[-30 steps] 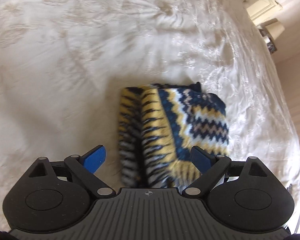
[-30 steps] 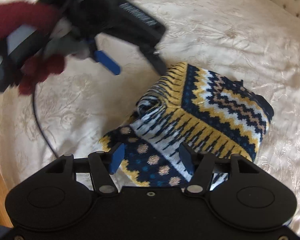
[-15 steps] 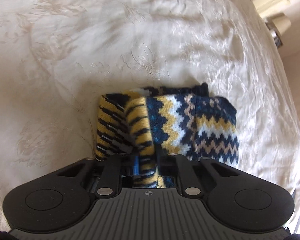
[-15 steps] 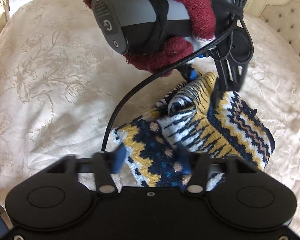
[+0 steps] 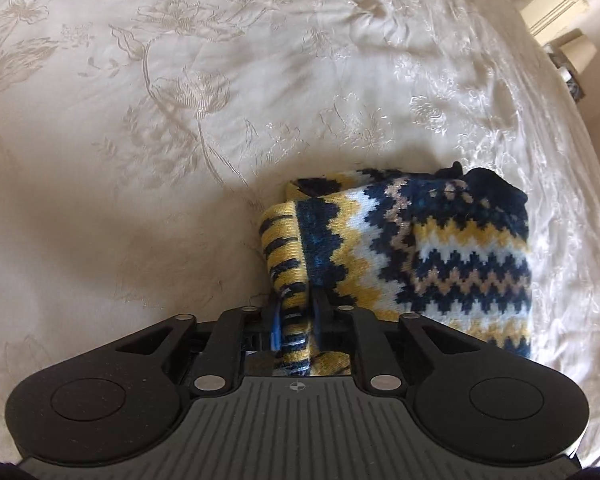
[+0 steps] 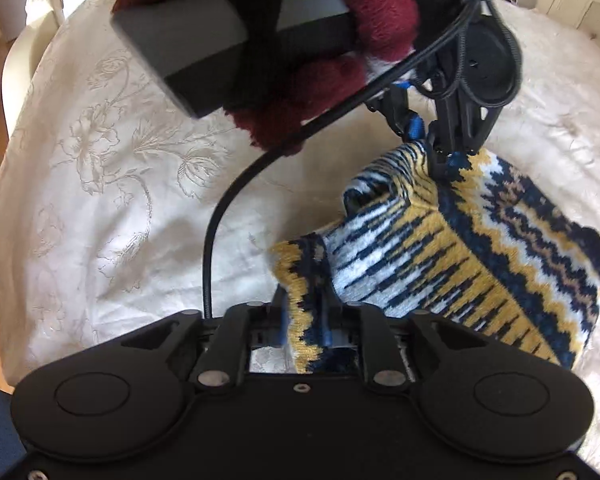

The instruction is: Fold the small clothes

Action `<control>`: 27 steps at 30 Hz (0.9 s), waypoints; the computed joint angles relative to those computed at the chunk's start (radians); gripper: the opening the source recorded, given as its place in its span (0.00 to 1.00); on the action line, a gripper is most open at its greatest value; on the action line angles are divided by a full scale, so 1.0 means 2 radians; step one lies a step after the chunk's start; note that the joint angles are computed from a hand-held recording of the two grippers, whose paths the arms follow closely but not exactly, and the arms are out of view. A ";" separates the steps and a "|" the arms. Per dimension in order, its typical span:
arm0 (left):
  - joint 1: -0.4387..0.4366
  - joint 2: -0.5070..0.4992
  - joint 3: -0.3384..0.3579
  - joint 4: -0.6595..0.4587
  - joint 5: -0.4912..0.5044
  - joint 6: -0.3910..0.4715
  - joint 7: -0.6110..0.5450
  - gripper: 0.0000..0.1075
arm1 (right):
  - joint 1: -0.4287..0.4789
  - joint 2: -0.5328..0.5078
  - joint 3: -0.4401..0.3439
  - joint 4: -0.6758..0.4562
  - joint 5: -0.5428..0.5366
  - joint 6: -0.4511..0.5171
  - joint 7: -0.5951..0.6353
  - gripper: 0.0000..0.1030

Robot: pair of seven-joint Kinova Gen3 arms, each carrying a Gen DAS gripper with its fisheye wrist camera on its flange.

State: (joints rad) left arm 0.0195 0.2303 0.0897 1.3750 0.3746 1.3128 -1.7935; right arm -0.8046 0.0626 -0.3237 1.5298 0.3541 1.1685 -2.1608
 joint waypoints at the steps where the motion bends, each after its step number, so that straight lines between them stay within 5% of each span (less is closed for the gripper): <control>1: -0.001 -0.001 0.000 -0.001 0.001 0.000 -0.004 0.24 | 0.004 -0.008 0.003 0.004 -0.006 -0.007 -0.003 0.51; 7: -0.042 -0.021 -0.010 0.009 0.058 0.012 -0.045 0.43 | 0.073 -0.101 0.018 0.070 -0.074 -0.076 -0.059 0.78; 11: -0.068 -0.040 -0.022 0.028 0.097 0.036 -0.080 0.59 | 0.166 -0.165 0.012 0.124 -0.114 -0.116 -0.141 0.81; 16: -0.074 -0.057 -0.032 0.063 0.101 0.075 -0.087 0.60 | 0.220 -0.204 0.063 0.189 -0.152 -0.170 -0.217 0.84; 23: -0.063 -0.073 -0.038 0.122 0.095 0.085 -0.087 0.60 | 0.231 -0.202 0.162 0.259 -0.283 -0.259 -0.127 0.85; 27: -0.057 -0.066 -0.036 0.140 0.113 0.071 -0.110 0.68 | 0.165 -0.188 0.242 0.286 -0.360 -0.295 -0.046 0.85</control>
State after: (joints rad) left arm -0.0951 0.0973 0.0185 1.6545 0.6014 1.4550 -2.0126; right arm -0.4753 -0.3129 0.1602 2.1013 -0.3652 0.5783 -2.2537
